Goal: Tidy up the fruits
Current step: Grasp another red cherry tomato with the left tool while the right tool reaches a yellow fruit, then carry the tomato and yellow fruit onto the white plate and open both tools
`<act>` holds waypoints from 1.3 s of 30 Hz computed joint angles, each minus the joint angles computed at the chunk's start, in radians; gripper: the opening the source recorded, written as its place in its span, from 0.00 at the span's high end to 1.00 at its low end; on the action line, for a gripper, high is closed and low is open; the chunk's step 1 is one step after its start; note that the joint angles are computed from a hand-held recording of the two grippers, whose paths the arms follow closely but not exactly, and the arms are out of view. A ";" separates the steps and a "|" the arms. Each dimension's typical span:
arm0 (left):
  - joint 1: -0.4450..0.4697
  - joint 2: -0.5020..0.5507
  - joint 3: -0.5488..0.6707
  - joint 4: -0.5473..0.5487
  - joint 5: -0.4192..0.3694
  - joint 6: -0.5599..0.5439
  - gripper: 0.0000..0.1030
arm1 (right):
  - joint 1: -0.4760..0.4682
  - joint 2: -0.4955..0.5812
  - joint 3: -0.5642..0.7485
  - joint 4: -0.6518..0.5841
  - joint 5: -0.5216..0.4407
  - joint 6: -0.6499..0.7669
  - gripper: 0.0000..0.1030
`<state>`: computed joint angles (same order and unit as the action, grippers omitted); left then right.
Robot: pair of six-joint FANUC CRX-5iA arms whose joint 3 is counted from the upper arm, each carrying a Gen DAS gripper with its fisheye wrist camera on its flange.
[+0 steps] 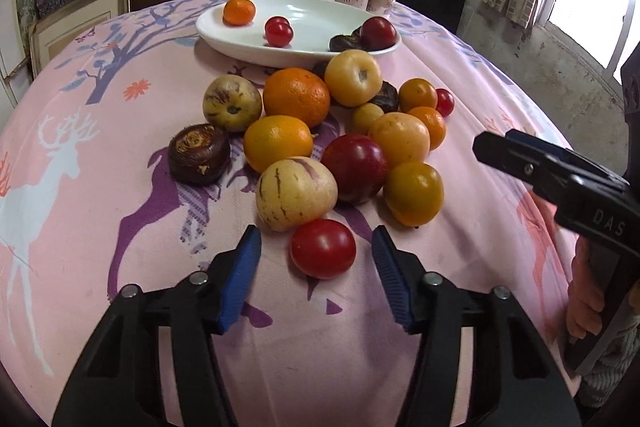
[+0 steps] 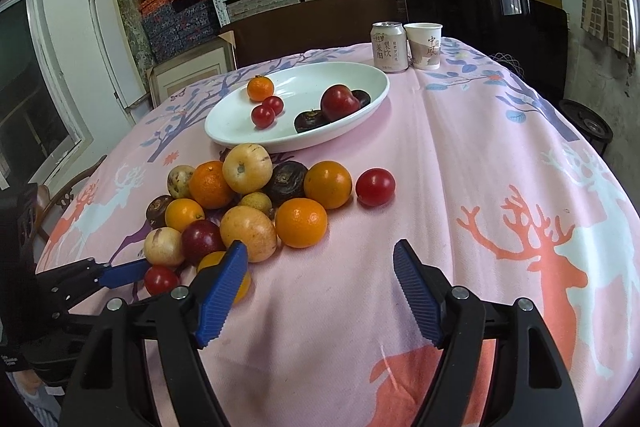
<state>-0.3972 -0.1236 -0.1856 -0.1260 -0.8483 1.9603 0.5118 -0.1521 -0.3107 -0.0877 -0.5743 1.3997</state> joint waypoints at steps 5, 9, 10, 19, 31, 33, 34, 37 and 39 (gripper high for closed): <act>0.005 -0.002 -0.003 -0.002 0.003 0.020 0.59 | 0.005 0.009 0.016 -0.023 -0.030 0.033 0.26; 0.021 -0.026 -0.028 0.022 0.021 0.005 0.66 | 0.004 0.029 0.048 -0.069 -0.075 0.084 0.26; 0.018 -0.028 -0.028 0.015 0.021 0.011 0.67 | 0.006 0.035 0.057 -0.082 -0.088 0.100 0.26; 0.001 -0.029 -0.016 -0.018 0.007 0.028 0.70 | 0.034 0.050 0.098 -0.168 -0.145 0.237 0.38; 0.016 -0.023 -0.021 0.009 0.004 0.022 0.72 | -0.049 0.131 0.234 -0.404 -0.340 0.397 0.64; 0.018 -0.023 -0.022 0.010 0.004 0.019 0.72 | -0.054 0.133 0.237 -0.412 -0.347 0.400 0.64; 0.019 -0.023 -0.022 0.011 0.004 0.018 0.71 | -0.052 0.130 0.234 -0.411 -0.343 0.399 0.65; 0.015 -0.022 -0.019 0.004 0.002 0.022 0.71 | -0.033 0.114 0.209 -0.373 -0.311 0.380 0.65; 0.014 -0.022 -0.018 0.000 0.001 0.023 0.71 | -0.028 0.108 0.199 -0.358 -0.298 0.370 0.65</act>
